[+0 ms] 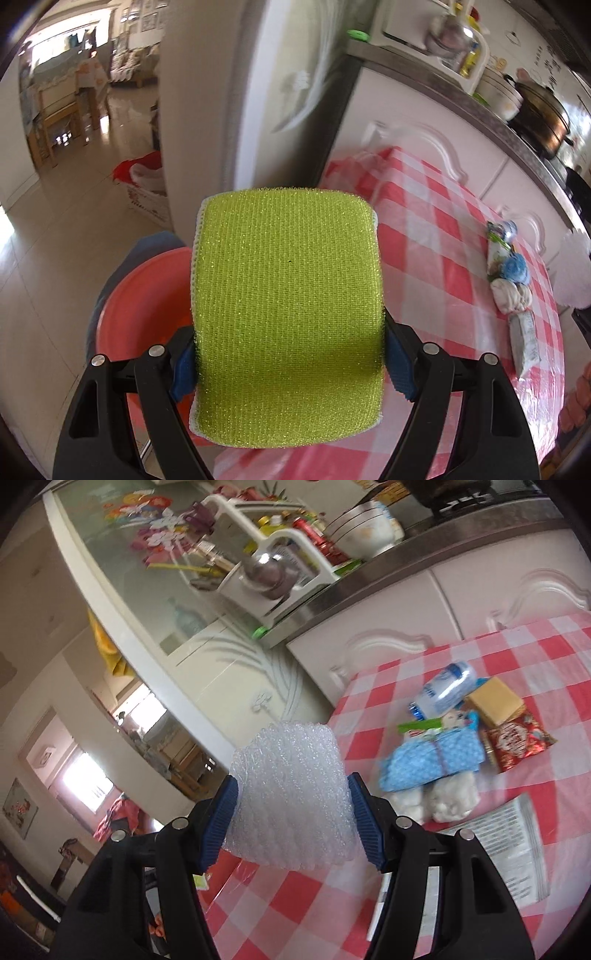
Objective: Collect trash
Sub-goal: 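Carry the green sponge and foam net with both tools to the orange bucket, then open both tools to drop the sponge and foam net into the bucket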
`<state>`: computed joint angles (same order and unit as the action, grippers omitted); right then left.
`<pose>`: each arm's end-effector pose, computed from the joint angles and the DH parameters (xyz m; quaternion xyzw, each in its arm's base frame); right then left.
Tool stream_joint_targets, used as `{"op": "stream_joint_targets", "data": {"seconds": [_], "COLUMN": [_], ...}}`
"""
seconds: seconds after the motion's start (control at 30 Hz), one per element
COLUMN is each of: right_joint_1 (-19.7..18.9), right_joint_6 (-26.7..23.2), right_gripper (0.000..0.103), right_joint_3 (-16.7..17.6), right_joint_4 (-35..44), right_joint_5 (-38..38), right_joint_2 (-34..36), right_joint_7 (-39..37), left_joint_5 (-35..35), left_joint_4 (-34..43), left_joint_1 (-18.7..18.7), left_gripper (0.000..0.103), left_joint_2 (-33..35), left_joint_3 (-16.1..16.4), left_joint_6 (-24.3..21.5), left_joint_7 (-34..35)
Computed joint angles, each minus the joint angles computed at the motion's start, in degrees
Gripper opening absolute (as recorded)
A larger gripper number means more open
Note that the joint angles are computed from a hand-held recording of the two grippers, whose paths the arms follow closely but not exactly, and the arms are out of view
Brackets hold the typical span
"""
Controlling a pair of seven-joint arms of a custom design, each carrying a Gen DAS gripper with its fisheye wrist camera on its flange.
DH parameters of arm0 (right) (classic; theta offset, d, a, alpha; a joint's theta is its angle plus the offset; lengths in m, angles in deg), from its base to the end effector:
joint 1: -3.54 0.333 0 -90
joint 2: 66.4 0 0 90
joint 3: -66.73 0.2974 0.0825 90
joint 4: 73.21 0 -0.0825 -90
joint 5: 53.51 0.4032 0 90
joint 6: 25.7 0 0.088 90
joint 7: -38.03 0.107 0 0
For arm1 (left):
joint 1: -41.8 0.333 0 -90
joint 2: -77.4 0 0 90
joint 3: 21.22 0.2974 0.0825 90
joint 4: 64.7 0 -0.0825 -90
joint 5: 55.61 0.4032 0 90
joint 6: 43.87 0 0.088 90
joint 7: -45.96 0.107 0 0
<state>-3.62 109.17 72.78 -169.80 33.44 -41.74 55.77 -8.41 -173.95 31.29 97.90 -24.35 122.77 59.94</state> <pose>0.7040 -0.0078 0.3601 -0.6266 0.5387 0.0013 0.5633 0.6377 -0.1982 0.3417 -0.7664 0.5343 -0.2924 0.2041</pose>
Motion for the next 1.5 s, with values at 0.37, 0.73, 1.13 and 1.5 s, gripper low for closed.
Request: {"op": "stream_joint_targets", "data": {"seconds": [0.37,0.73,1.13,1.5], "right_joint_1": [8.22,12.64,16.77,14.83], "right_joint_6": [-0.68,-0.55,3.02,4.14], "right_gripper": [0.062,0.063,0.076,0.088], "right_joint_3": [1.87,3.39,4.54,6.76], "right_joint_4": [0.64,5.38,10.28,9.59], "right_joint_5": [-13.42,-23.34,-33.02,-30.85], "right_joint_2": [-0.05,4.60,9.49,9.94], "right_joint_7": [2.46,7.19,11.63,10.75], "left_joint_5": [7.29,8.56,1.38,2.98], "left_joint_4": [-7.44,-10.56,-10.30,-9.38], "left_joint_1": [1.91,4.34,5.90,3.46], "left_gripper": [0.080,0.080,0.082,0.092], "left_joint_2": [-4.17,-4.33,-1.68,-1.10], "left_joint_3": [2.98,2.82,1.51,3.50], "left_joint_6": [2.47,4.97,5.07,3.06], "left_joint_7": [-10.86,-13.58,-7.38,-7.20]}}
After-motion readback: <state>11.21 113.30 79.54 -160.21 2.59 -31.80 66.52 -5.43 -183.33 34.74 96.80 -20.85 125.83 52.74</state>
